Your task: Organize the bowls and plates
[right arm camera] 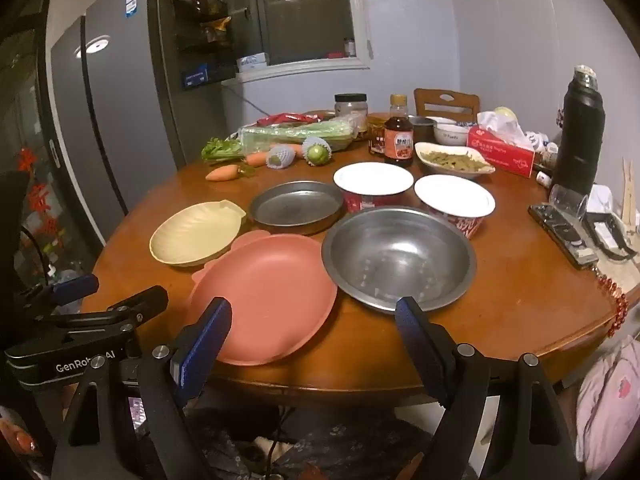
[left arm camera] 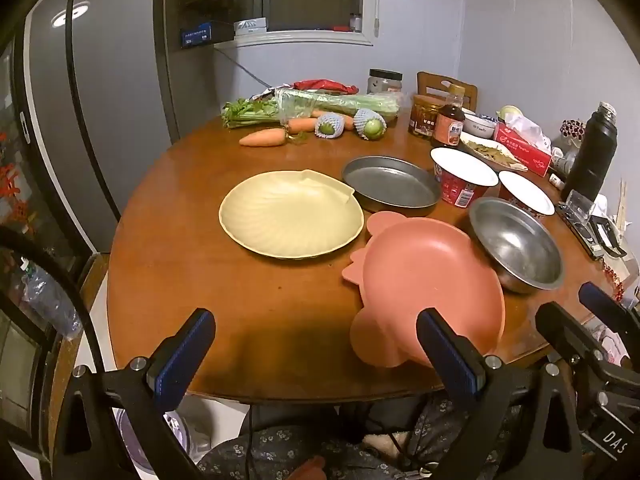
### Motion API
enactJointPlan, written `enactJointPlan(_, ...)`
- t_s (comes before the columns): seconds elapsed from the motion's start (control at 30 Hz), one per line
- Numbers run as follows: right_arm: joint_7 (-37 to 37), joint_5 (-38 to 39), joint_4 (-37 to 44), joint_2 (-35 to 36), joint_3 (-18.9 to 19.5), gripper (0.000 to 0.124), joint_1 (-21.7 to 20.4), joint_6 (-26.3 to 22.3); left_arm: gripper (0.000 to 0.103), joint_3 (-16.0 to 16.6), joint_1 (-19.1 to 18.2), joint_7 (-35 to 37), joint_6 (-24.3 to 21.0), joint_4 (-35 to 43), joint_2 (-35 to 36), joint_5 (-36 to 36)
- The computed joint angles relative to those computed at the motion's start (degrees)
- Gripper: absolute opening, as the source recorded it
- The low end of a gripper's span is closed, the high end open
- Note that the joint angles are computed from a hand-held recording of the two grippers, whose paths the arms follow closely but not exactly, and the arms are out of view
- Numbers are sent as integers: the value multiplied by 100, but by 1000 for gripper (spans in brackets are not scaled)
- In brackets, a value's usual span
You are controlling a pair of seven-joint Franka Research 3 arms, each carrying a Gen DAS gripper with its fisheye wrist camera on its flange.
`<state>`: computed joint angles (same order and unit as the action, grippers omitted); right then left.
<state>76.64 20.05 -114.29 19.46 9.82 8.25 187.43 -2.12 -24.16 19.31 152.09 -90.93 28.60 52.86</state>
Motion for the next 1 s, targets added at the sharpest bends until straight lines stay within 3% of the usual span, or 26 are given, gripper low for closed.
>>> enactJointPlan(0.13, 82, 34, -15, -56, -183, 85, 196, -60, 101, 58, -89, -183, -31, -96, -48, 183)
enactJointPlan(0.17, 123, 10, -35, -57, -198, 85, 221, -28, 101, -133, 102, 194, -79, 18, 28, -224)
enactJointPlan(0.23, 48, 60, -50, 26, 250, 85, -195, 47, 101, -115, 75, 186, -116, 69, 53, -285)
enactJointPlan(0.3, 93, 67, 30, 30, 246, 85, -227, -145, 101, -93, 19, 227, -189, 128, 86, -285)
enactJointPlan(0.37, -15, 93, 54, 90, 473, 85, -454, -76, 101, -82, 14, 269, -172, 80, 62, -290)
enactJointPlan(0.4, -20, 88, 46, 82, 430, 85, -415, -67, 101, -81, 9, 296, -182, 89, 74, -298)
enactJointPlan(0.5, 107, 46, 44, 35, -260, 85, 250, -163, 101, -82, 16, 343, -167, 82, 77, -342)
enactJointPlan(0.8, 231, -24, 42, 13, -590, 85, 562, -236, 101, -30, -24, 275, -157, 67, 63, -293)
enactJointPlan(1.0, 254, -56, 44, 15, -605, 85, 563, -252, 101, -45, -15, 285, -148, 67, 60, -279)
